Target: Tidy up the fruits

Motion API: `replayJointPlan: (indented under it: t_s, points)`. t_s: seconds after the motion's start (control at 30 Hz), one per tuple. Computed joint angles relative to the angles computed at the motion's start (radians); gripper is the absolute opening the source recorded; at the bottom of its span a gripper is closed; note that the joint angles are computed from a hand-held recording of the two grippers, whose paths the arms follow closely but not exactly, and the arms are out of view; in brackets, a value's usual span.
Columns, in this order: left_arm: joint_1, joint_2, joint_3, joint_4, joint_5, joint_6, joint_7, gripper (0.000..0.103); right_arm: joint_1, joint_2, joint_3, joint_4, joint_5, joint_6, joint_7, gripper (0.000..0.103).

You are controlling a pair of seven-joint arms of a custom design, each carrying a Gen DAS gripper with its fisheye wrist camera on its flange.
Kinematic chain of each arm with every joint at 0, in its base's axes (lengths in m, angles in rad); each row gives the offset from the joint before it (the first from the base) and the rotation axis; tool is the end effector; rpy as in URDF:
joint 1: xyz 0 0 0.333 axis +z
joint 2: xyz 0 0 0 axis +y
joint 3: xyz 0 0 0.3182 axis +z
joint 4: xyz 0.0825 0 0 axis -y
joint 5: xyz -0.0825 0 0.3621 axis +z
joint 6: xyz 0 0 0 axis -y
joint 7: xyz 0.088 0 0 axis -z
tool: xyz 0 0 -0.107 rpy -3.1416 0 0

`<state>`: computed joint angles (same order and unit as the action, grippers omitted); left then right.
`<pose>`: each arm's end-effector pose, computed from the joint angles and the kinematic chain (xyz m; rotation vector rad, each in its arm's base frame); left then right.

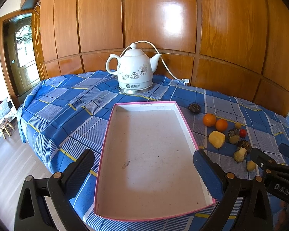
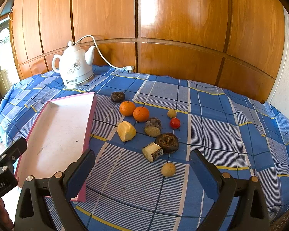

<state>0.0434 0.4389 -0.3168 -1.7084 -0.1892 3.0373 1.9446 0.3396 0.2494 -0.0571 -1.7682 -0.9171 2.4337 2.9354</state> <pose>0.6809 -0.1368 0.4680 -1.3717 2.0143 -0.9973 0.6190 0.1807 0.4779 -1.3300 2.1917 -0.9794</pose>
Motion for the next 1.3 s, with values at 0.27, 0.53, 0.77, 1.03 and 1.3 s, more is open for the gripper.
replayJointPlan:
  t_s: [0.27, 0.53, 0.77, 1.03, 1.3]
  points:
    - [0.141, 0.022, -0.176, 0.036, -0.171, -0.125, 0.204, 0.103, 0.000, -0.015, -0.004, -0.008, -0.036, -0.017, 0.030, 0.100]
    - [0.063, 0.009, -0.101, 0.046, -0.238, -0.162, 0.273, 0.103, -0.013, -0.025, 0.004, -0.019, -0.043, -0.028, 0.035, 0.100]
    - [0.031, 0.049, -0.072, 0.148, -0.267, -0.323, 0.325, 0.103, -0.049, -0.058, -0.001, -0.076, 0.007, 0.004, 0.027, 0.100]
    - [-0.078, 0.138, -0.009, 0.312, -0.173, -0.450, 0.328, 0.103, -0.105, -0.123, 0.002, -0.157, 0.009, 0.031, 0.047, 0.100]
    - [-0.160, 0.231, 0.023, 0.467, -0.068, -0.531, 0.303, 0.103, -0.159, -0.152, 0.009, -0.192, 0.056, 0.074, -0.001, 0.100]
